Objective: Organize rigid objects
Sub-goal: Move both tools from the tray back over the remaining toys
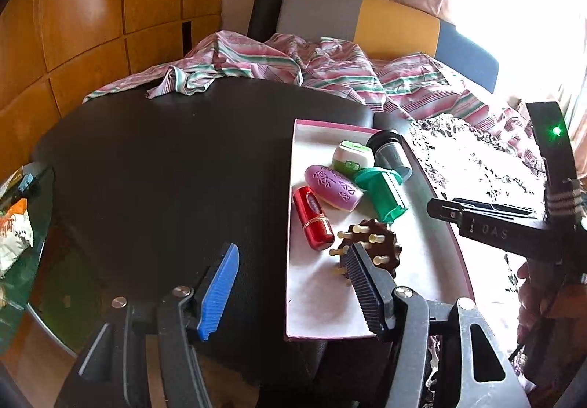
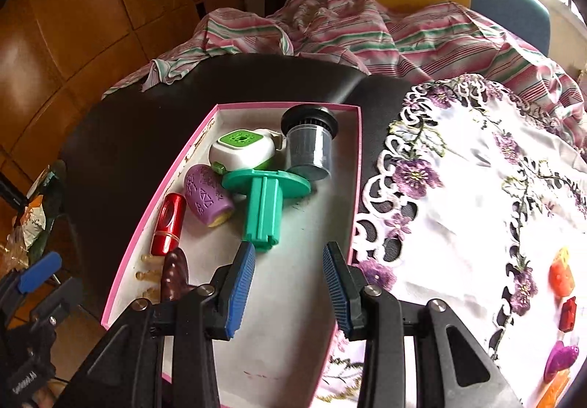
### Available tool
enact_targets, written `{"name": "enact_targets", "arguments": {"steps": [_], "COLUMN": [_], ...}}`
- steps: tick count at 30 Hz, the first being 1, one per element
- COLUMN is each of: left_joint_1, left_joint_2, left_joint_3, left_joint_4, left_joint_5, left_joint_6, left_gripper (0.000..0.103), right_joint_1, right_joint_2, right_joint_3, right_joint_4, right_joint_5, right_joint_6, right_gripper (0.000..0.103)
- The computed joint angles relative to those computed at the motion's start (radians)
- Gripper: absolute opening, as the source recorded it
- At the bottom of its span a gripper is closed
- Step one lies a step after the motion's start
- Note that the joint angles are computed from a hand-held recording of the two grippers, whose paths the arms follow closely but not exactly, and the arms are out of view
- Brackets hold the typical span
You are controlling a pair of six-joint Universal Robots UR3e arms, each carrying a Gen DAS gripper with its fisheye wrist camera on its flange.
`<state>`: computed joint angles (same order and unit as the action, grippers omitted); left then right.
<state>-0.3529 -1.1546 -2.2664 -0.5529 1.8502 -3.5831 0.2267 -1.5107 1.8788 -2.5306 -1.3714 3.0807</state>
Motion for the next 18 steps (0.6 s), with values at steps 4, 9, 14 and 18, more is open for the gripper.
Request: {"name": "enact_targets", "arguments": {"steps": [4, 9, 14, 18], "left_joint_1": [-0.024, -0.063, -0.092, -0.119], "left_joint_2": [-0.013, -0.029, -0.055, -0.077], "left_joint_3": [0.020, 0.044, 0.068, 0.087], "left_joint_4": [-0.004, -0.012, -0.017, -0.017], "left_joint_5": [0.015, 0.045, 0.057, 0.071], "left_joint_6": [-0.002, -0.007, -0.012, -0.014], "left_gripper": [0.062, 0.062, 0.062, 0.066], "right_joint_1": [-0.021, -0.047, -0.094, -0.143], "right_joint_2": [-0.055, -0.119, -0.181, -0.236], "right_joint_3": [0.050, 0.101, 0.148, 0.190], "right_joint_4": [-0.012, -0.013, 0.001, 0.018], "right_joint_5": [0.005, 0.009, 0.014, 0.022], "right_joint_6": [-0.007, -0.029, -0.056, -0.078], "right_gripper": [0.038, 0.038, 0.038, 0.039]}}
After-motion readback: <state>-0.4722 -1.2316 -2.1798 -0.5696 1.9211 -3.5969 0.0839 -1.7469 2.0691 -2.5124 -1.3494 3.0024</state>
